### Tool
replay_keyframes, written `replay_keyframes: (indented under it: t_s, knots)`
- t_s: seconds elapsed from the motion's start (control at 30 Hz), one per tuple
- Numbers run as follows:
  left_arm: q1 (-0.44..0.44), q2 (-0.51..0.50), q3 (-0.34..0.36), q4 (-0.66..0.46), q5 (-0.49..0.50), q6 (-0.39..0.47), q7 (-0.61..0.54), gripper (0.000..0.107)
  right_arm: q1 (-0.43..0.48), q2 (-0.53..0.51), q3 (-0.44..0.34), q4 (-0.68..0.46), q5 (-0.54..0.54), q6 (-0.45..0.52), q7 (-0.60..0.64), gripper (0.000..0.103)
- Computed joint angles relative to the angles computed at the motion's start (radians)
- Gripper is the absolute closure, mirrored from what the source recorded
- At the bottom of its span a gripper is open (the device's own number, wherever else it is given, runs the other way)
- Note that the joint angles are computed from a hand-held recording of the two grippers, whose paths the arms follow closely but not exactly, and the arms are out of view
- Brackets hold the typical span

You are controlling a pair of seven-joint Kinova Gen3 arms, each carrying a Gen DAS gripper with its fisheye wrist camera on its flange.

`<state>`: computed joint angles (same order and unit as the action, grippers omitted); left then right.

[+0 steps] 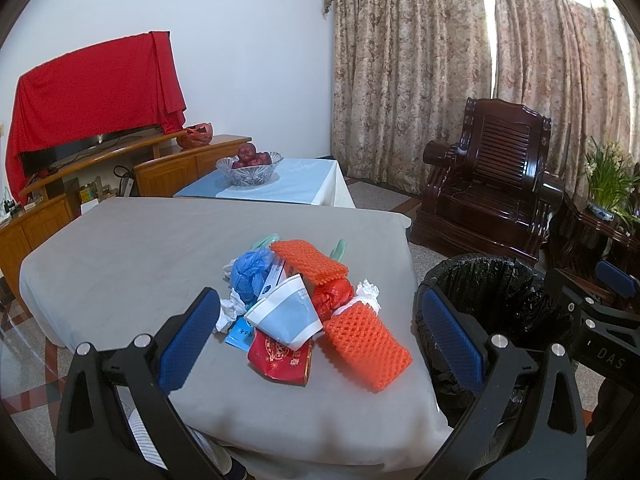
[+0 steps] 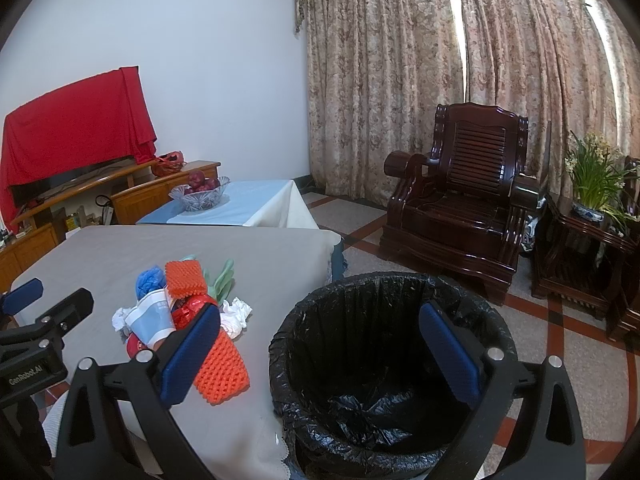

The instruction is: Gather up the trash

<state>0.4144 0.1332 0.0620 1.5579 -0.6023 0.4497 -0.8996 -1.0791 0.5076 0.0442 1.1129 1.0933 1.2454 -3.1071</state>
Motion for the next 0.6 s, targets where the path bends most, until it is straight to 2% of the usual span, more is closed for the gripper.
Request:
replay_keyframes:
  t_s: [0.27,0.4,0.47,0.53,0.6]
  knots:
    - [-0.007,0.002,0.002,-0.004,0.009,0.005,-0.01,0.01,0.005,0.001,-0.005,0.003,-0.007,-0.014,0.006,0.006]
    - [-0.013,0.009,-0.013,-0.009,-0.003,0.004,0.003,0.01,0.018,0.023,-0.002,-0.03,-0.03,-0.03,0.03,0.006]
    - [-0.016,0.018,-0.026,-0.003,-0.04,-0.012,0.034,0.01,0.021,0.033,0.006,-0.041,-0.032,-0.053,0.035,0.006]
    - [0.006,0.031,-0.067,-0.001,-0.082,-0.02,0.06,0.009,0.021,0.048,0.015,-0.054,-0.03,-0.075,0.046,0.006]
    - [-0.03,0.046,-0.054,-0.007,-0.059,-0.021,0.04,0.01,0.031,0.067,0.019,-0.075,-0.04,-0.115,0.069,0.006]
